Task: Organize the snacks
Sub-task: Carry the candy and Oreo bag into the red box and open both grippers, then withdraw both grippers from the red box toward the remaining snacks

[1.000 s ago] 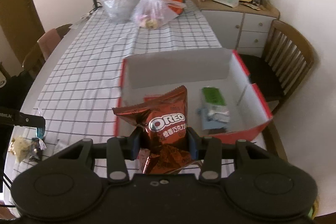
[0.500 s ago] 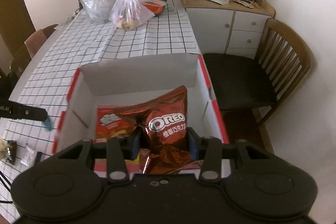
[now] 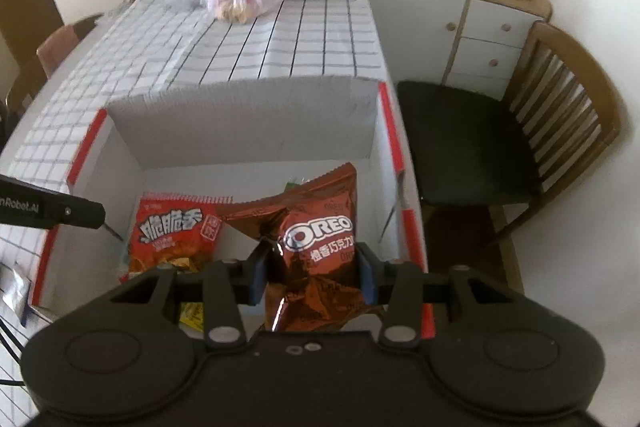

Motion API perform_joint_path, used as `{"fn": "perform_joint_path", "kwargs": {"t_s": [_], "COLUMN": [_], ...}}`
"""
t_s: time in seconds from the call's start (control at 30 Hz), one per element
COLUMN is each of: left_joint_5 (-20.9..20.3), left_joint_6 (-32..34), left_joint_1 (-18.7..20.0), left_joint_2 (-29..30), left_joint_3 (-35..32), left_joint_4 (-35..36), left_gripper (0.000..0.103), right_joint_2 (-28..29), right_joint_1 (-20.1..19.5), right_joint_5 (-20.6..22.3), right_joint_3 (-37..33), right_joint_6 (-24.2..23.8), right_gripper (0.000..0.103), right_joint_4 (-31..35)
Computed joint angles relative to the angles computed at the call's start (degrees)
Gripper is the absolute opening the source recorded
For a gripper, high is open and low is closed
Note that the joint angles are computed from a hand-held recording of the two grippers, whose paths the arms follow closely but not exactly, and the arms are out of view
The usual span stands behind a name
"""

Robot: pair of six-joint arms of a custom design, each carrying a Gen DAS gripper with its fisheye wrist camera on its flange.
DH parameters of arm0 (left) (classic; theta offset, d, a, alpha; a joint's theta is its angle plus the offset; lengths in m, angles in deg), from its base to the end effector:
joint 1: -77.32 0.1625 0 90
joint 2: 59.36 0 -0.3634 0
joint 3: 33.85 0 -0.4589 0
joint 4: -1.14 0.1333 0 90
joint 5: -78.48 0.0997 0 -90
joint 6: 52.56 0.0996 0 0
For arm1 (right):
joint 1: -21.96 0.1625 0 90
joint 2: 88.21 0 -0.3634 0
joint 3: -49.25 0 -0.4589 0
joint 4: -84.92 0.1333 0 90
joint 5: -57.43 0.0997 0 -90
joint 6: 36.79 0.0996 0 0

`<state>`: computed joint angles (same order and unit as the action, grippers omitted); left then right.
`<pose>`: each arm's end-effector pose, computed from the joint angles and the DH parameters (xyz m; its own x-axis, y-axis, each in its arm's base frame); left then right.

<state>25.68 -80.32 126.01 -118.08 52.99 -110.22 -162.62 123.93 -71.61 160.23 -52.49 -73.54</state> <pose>-0.3056 -0.6408 0.1663 -0.7932 0.1652 -0.5861 0.3233 0.9299 -0.1755 0.1918 -0.5642 0.2261 -0.7503 -0.0665 0.6578 -0.3938 0.8441 -0.3639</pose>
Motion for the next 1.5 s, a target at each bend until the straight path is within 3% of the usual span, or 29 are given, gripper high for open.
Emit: {"fn": "perform_joint_path", "kwargs": {"t_s": [0.33, 0.7, 0.87, 1.1, 1.27, 1.5], "left_joint_5": [0.12, -0.16, -0.24, -0.38, 0.84, 0.92], "left_joint_6": [-0.97, -2.44, -1.82, -0.62, 0.13, 1.43], "left_joint_1": [0.59, 0.47, -0.37, -1.64, -2.41, -2.91], "left_joint_2": [1.47, -0.29, -1.71, -4.78, -8.17, -13.33], "left_joint_3": [1.2, 3.4, 4.83, 7.3, 10.19, 13.75], "left_joint_4": [0.78, -0.35, -1.44, -2.81, -4.99, -6.73], "left_gripper": [0.011, 0.013, 0.025, 0.029, 0.057, 0.059], "right_joint_2": [1.5, -2.67, -4.54, -6.53, -7.24, -7.57], "right_joint_1": [-1.09, -0.93, 0.05, 1.69, 2.96, 5.08], "right_joint_5": [1.22, 4.15, 5.42, 6.12, 6.25, 7.27], "right_joint_3": [-0.9, 1.78, 2.91, 4.52, 5.18, 6.24], "right_joint_6": [-2.11, -2.4, -2.24, -1.7, -0.52, 1.13], "right_gripper": [0.043, 0.049, 0.055, 0.069, 0.079, 0.082], "right_joint_4": [1.5, 1.22, 0.84, -0.18, -0.34, -1.03]}}
